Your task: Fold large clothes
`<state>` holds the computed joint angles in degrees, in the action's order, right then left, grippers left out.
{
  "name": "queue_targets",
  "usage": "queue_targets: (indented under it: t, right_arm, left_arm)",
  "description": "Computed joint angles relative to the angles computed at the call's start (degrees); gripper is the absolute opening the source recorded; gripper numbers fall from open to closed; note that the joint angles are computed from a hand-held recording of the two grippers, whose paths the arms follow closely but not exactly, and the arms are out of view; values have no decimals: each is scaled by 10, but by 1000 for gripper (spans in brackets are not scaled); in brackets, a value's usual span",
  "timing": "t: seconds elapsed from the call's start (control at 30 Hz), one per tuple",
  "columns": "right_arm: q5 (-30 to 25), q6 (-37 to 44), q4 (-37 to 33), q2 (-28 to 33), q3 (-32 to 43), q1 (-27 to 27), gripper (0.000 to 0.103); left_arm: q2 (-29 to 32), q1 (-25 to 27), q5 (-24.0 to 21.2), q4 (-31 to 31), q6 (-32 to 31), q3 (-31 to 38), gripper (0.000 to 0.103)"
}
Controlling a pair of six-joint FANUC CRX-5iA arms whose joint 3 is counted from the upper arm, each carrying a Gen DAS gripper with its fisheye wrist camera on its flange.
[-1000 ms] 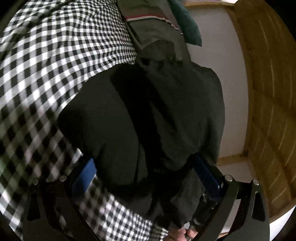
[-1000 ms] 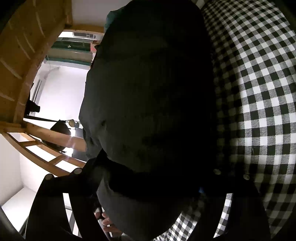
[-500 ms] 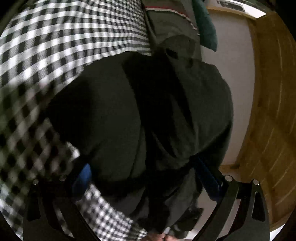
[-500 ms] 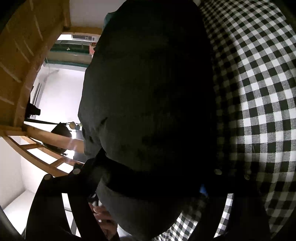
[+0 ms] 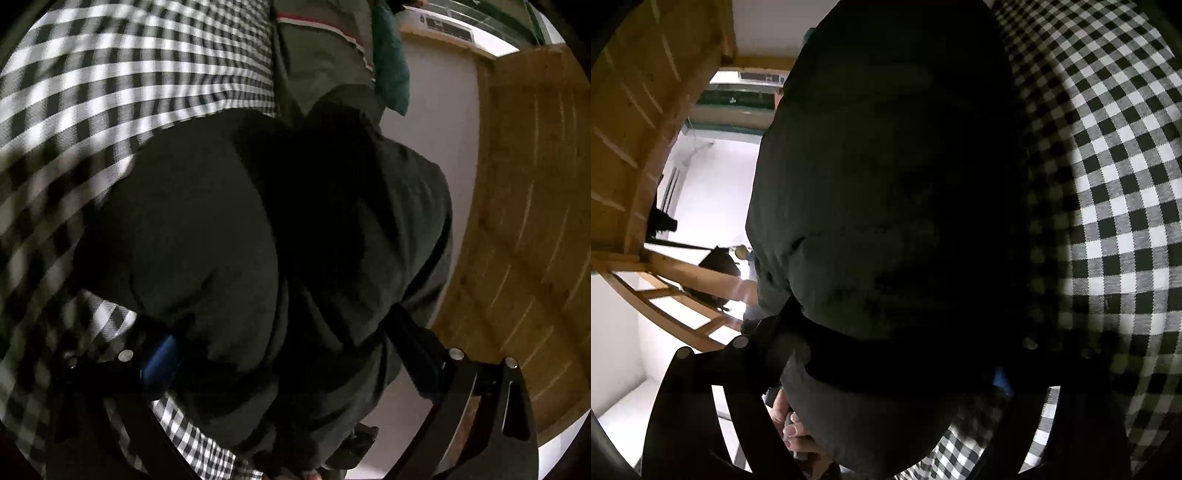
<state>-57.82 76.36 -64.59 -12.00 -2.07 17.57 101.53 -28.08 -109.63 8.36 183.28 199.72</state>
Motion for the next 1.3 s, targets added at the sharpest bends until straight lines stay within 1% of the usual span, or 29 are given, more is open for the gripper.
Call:
queue_targets:
  t: [0.07, 0.1, 0.13, 0.17, 0.2, 0.3, 0.37, 0.4, 0.43, 0.47, 0.5, 0.53, 0.57, 0.6, 0.63, 0.67, 0.7, 0.73, 0.77, 0.8, 0.83, 0.87, 0.9, 0.93, 1.0, 1.1, 1.17, 1.27, 1.3]
  right_arm:
    - [15, 0, 2, -6, -4, 7, 74]
    - [28, 1, 12, -14, -6, 15, 67]
    - [42, 7, 18, -25, -9, 22, 62]
    - [49, 8, 22, -32, -9, 25, 60]
    - [53, 8, 21, -39, -9, 26, 58]
    - [59, -5, 24, -74, -23, 35, 58]
    - [56, -33, 25, -91, -46, 39, 65]
    - [41, -38, 16, -84, -52, 32, 79]
    - [32, -30, -9, -74, -58, 17, 94]
    - [31, -11, -64, -60, -68, -6, 97]
    - [38, 6, -97, -52, -70, -18, 101]
    - [41, 6, -100, -41, -61, -18, 101]
    - [55, -15, -78, -31, -47, -6, 101]
    - [67, -15, -80, -27, -45, -3, 100]
    - [79, -17, -77, -26, -45, 3, 92]
    - [84, -31, -51, -26, -40, 16, 83]
    - [83, -35, -34, -30, -38, 21, 69]
    - [88, -34, -30, -34, -41, 23, 63]
    - [108, -44, -8, -48, -49, 37, 60]
    - [120, -48, 4, -55, -52, 44, 58]
    - [136, -58, 23, -65, -55, 57, 57]
    - [137, -63, 39, -74, -52, 64, 56]
    - [132, -63, 46, -81, -49, 64, 56]
    - [133, -77, 72, -88, -44, 78, 56]
    - [132, -86, 87, -95, -46, 83, 56]
    - [120, -60, 30, -90, -61, 44, 55]
    - [127, -45, 29, -101, -65, 45, 55]
    - [144, -36, 36, -114, -57, 49, 54]
    - [140, -30, 35, -116, -49, 45, 54]
  left_arm:
    - [3, 8, 4, 12, -3, 3, 71]
    - [6, 15, 11, 25, -2, 4, 68]
    - [1, 23, 12, 42, -13, 0, 60]
    - [-7, 28, 14, 57, -29, -5, 55]
    - [-16, 29, 8, 62, -35, -5, 54]
    - [-37, 21, -9, 69, -37, -7, 53]
    - [-37, 10, -41, 69, -30, 1, 55]
    - [-30, 8, -49, 75, -26, 7, 59]
    - [-10, 15, -35, 94, -11, 15, 71]
    - [5, 15, -15, 95, -7, 25, 74]
    - [0, 13, -19, 91, -20, 20, 76]
    - [-11, 10, -26, 91, -36, 5, 81]
    - [-16, 9, -28, 92, -42, -5, 89]
    - [-21, 6, -28, 83, -45, -16, 94]
    - [-27, 1, -32, 68, -52, -28, 97]
    - [-34, -3, -40, 50, -67, -38, 97]
    - [-32, -3, -36, 44, -74, -39, 98]
    - [-26, -1, -24, 47, -71, -39, 95]
    - [-23, -5, -16, 41, -74, -35, 81]
    - [-25, -11, -19, 31, -84, -31, 74]
    - [-28, -19, -21, 21, -95, -27, 64]
    - [-34, -23, -25, 15, -105, -23, 57]
    - [-39, -25, -32, 12, -106, -18, 55]
    - [-42, -27, -34, 11, -102, -14, 55]
    - [-39, -28, -38, 15, -87, -8, 55]
    - [-22, -33, -34, 20, -67, 7, 53]
    - [-35, -44, -41, 4, -95, 0, 52]
    - [-49, -47, -17, -6, -126, -20, 49]
    - [-54, -48, -11, -8, -134, -26, 49]
